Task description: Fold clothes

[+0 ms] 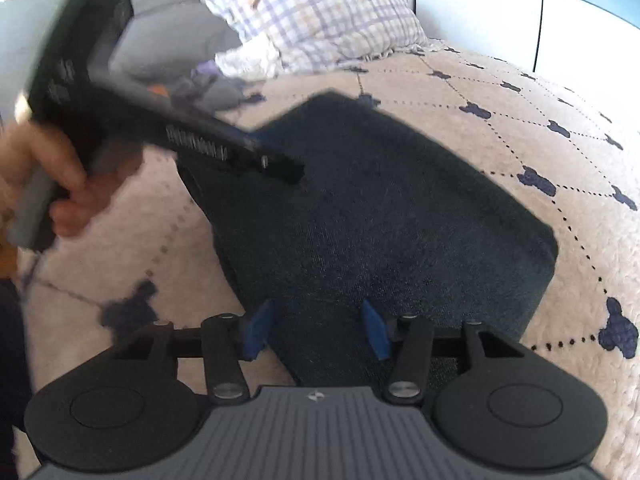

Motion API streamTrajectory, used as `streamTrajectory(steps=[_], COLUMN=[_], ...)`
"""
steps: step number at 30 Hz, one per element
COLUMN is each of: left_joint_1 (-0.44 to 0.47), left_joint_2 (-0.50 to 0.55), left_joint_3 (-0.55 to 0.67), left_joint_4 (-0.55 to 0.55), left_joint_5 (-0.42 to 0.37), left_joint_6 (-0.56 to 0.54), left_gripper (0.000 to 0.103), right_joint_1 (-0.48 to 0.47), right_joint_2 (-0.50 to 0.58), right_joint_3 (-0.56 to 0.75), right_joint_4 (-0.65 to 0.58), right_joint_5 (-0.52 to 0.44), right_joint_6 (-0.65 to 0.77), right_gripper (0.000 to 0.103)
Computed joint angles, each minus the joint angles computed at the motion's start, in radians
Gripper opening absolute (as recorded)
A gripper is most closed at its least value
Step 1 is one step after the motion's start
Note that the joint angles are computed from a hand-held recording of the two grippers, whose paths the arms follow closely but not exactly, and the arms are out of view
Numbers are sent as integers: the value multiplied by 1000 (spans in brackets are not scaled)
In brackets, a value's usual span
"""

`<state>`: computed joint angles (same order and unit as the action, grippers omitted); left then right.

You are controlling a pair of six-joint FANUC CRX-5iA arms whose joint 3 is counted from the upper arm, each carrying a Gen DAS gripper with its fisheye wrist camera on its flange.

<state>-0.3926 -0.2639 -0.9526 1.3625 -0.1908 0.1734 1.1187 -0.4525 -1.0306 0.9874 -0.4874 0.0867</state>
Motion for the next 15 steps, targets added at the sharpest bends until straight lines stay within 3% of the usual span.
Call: streamTrajectory(steps=[4, 7, 13, 15], left_joint_1=[-9, -9, -12, -13], left_joint_2=[0, 1, 1, 1], left_joint_3=[-1, -1, 0, 0], left_joint_4=[2, 12, -3, -5], left_joint_5=[11, 8, 16, 17], left_joint_6=[-6, -11, -8, -9], left_gripper=[42, 42, 42, 43], right_joint_1=[-24, -42, -259, -405], right_joint_2=[31, -16, -51, -20], right_joint_3=[-8, 12, -71, -89], right_joint_4=[-28, -123, 229, 370], right_joint_5=[32, 62, 41, 161], right_joint_6=[47, 123, -212, -298], right_gripper=[55, 55, 55, 55])
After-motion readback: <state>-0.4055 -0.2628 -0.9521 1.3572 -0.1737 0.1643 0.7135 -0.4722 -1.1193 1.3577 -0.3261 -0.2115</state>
